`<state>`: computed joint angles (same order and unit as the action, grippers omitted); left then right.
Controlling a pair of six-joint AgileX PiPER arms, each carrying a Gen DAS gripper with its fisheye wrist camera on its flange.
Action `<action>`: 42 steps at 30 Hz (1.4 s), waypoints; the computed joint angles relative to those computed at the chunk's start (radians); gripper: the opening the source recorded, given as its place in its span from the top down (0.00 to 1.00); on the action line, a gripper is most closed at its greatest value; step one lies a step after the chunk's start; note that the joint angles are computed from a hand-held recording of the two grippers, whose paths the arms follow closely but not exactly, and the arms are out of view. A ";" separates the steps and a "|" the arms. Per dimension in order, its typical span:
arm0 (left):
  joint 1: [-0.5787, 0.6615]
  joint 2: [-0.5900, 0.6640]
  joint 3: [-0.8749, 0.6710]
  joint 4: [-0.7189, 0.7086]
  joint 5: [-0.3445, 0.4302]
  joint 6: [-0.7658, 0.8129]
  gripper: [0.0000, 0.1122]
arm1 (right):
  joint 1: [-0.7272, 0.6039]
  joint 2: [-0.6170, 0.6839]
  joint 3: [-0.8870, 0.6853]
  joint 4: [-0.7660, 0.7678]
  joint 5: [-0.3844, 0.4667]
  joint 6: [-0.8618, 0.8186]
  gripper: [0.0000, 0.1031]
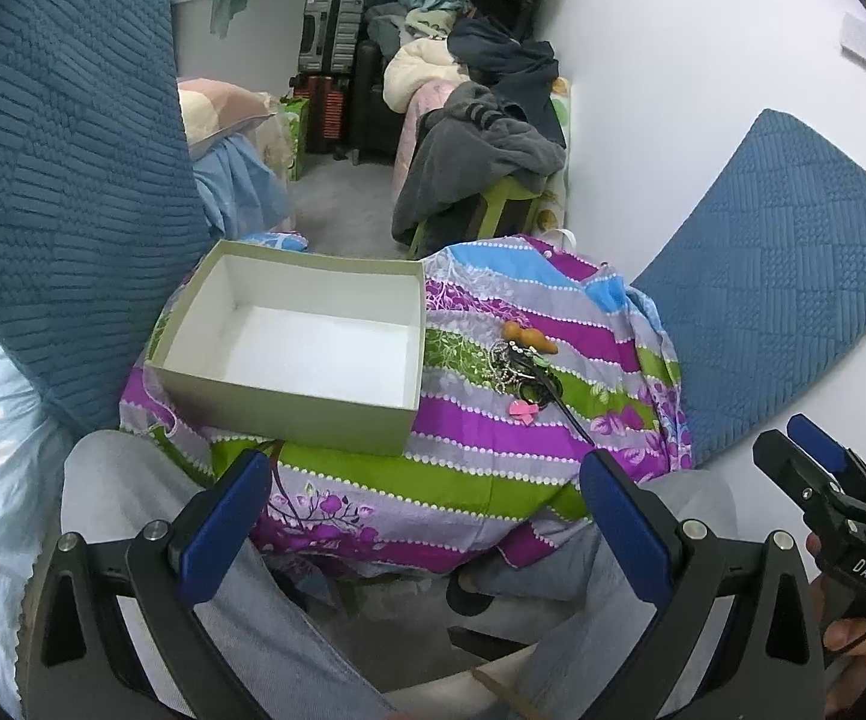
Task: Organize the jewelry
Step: 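Grasp the pink ribbon charm with the left gripper while the right gripper grasps the black cord pendant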
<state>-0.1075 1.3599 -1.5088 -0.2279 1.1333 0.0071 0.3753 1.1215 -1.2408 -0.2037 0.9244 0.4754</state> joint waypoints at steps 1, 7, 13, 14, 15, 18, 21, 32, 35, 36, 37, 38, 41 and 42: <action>0.003 0.009 -0.004 -0.006 -0.004 0.007 0.09 | -0.014 0.006 -0.002 0.017 -0.009 -0.019 0.01; 0.006 0.085 -0.050 -0.029 -0.019 0.019 0.09 | -0.121 0.047 0.005 0.134 -0.070 -0.146 0.01; -0.012 0.182 -0.097 -0.057 -0.038 0.036 0.10 | -0.225 0.102 0.037 0.260 -0.169 -0.290 0.01; -0.013 0.200 -0.101 -0.074 -0.049 0.046 0.10 | -0.245 0.114 0.044 0.292 -0.186 -0.325 0.02; -0.021 0.215 -0.100 -0.071 -0.068 0.048 0.10 | -0.262 0.126 0.049 0.316 -0.201 -0.351 0.02; -0.026 0.258 -0.100 -0.127 -0.094 0.082 0.17 | -0.303 0.158 0.070 0.388 -0.255 -0.431 0.09; -0.058 0.312 -0.113 -0.145 -0.110 0.082 0.25 | -0.352 0.206 0.084 0.487 -0.295 -0.528 0.19; -0.160 0.501 -0.201 -0.225 -0.146 0.169 0.43 | -0.496 0.446 0.099 0.865 -0.373 -0.933 0.55; -0.174 0.573 -0.246 -0.256 -0.124 0.184 0.46 | -0.509 0.535 0.065 0.945 -0.363 -1.032 0.55; -0.175 0.586 -0.249 -0.270 -0.122 0.193 0.47 | -0.510 0.558 0.054 0.953 -0.361 -1.042 0.55; -0.184 0.606 -0.254 -0.268 -0.131 0.192 0.47 | -0.513 0.592 0.034 0.963 -0.356 -1.056 0.55; -0.191 0.623 -0.264 -0.269 -0.129 0.190 0.47 | -0.513 0.617 0.015 0.965 -0.343 -1.064 0.56; -0.206 0.666 -0.287 -0.280 -0.135 0.200 0.47 | -0.528 0.702 -0.068 0.996 -0.257 -1.106 0.63; -0.211 0.679 -0.298 -0.273 -0.129 0.189 0.47 | -0.537 0.743 -0.108 1.016 -0.208 -1.123 0.66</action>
<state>-0.3186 2.0387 -1.8072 -0.5010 1.0040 0.1963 -0.1617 1.8650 -1.3493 0.8122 0.7162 -0.6477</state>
